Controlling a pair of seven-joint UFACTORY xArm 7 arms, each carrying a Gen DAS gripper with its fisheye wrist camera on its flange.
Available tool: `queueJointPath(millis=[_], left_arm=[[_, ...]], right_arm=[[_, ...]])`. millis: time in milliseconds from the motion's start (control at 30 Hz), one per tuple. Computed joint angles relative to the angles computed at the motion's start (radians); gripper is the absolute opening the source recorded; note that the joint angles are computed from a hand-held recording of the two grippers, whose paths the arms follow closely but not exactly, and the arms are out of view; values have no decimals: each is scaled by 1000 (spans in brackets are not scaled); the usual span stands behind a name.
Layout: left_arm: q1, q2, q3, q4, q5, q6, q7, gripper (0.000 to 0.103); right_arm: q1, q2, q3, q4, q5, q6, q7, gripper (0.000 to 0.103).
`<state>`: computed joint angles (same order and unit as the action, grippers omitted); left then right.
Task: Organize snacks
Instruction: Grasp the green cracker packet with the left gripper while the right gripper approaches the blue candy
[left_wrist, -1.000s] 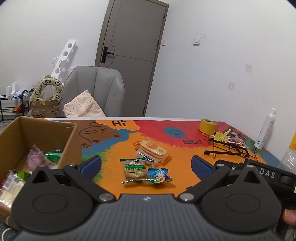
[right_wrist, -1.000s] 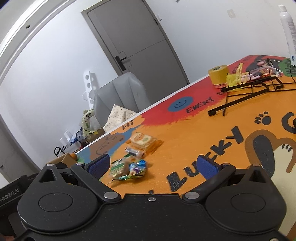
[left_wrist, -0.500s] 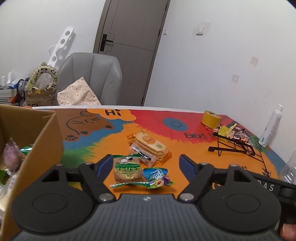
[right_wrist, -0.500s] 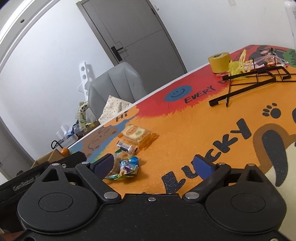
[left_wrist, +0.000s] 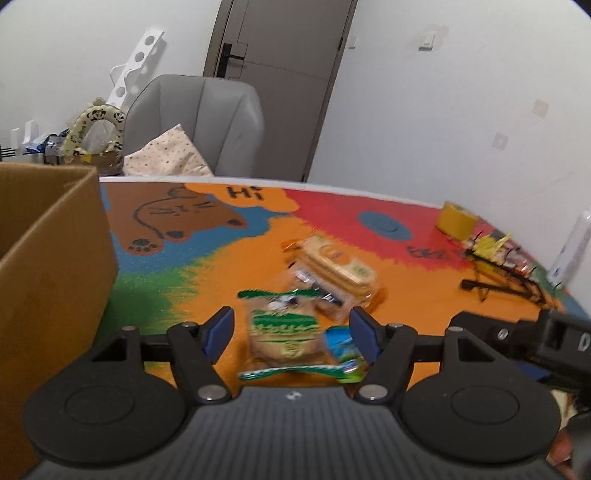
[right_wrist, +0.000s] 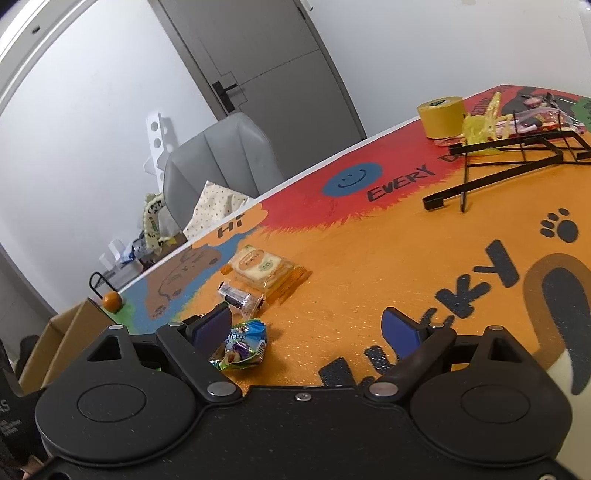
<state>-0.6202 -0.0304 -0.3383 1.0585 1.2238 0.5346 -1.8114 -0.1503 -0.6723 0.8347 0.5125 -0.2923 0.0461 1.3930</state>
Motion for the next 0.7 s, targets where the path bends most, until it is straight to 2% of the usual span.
queueJointPath(millis=[133,333,467,567,700], left_arm=[[5,12,9,-7,-54,-15,28,68],[-11,23,6,-2,-26,14,48,67],[-17,17,7,-10,-19,4,52,51],[-14,7,10,-16,-44,-13,67,49],[-10,2,1,-18,-75,-3,95,49]], right_arm=[[-63,38,58,42,-13,-5,14,90],[-146,81,147,99,-36,-3,26,90],[-178,103,177,121,-52,-4,22,89],[-192,102,192,120,-57,-7,25,89],[-253,75,237,83,-46,-117,38,89]])
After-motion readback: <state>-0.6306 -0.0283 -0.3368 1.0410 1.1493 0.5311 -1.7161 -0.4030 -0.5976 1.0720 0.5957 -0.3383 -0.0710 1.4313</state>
